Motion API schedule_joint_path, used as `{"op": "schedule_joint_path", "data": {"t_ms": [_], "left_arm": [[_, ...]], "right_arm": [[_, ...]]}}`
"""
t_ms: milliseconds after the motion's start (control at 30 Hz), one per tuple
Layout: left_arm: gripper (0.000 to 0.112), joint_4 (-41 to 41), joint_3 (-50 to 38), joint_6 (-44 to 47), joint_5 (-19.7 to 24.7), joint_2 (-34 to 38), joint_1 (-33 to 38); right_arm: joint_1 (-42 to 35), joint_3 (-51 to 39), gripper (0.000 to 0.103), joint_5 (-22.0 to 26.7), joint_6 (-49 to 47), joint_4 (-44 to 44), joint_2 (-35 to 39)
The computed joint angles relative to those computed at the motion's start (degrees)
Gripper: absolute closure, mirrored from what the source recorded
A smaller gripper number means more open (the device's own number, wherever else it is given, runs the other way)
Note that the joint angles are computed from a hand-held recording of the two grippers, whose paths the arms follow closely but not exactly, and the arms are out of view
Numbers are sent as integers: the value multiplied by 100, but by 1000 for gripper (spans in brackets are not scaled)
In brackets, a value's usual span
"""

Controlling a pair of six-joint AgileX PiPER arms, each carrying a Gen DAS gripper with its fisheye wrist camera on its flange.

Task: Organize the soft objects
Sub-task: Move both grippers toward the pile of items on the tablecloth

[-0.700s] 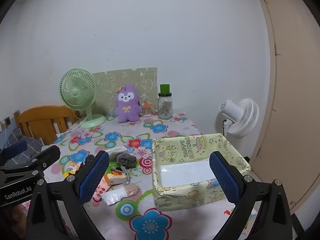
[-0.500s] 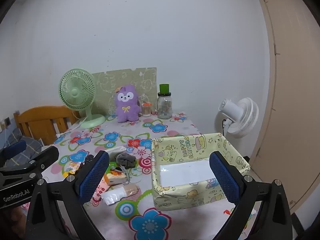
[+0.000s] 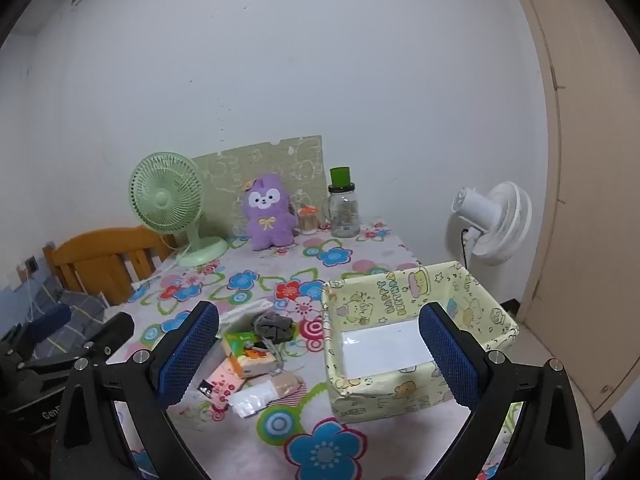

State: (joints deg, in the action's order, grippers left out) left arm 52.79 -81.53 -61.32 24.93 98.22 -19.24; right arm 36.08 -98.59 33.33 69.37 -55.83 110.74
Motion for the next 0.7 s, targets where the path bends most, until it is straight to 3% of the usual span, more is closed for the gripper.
{"op": "schedule_joint_path", "data": {"t_ms": [133,700], "left_arm": [[10,38,38,-41,-52,-2,30],[10,147,-122,-44,-19,47,-54]], "right_arm": [[-39,-120,2,-25,-346,359,15],[-24,-205,2,-99,-407,415,-7]]}}
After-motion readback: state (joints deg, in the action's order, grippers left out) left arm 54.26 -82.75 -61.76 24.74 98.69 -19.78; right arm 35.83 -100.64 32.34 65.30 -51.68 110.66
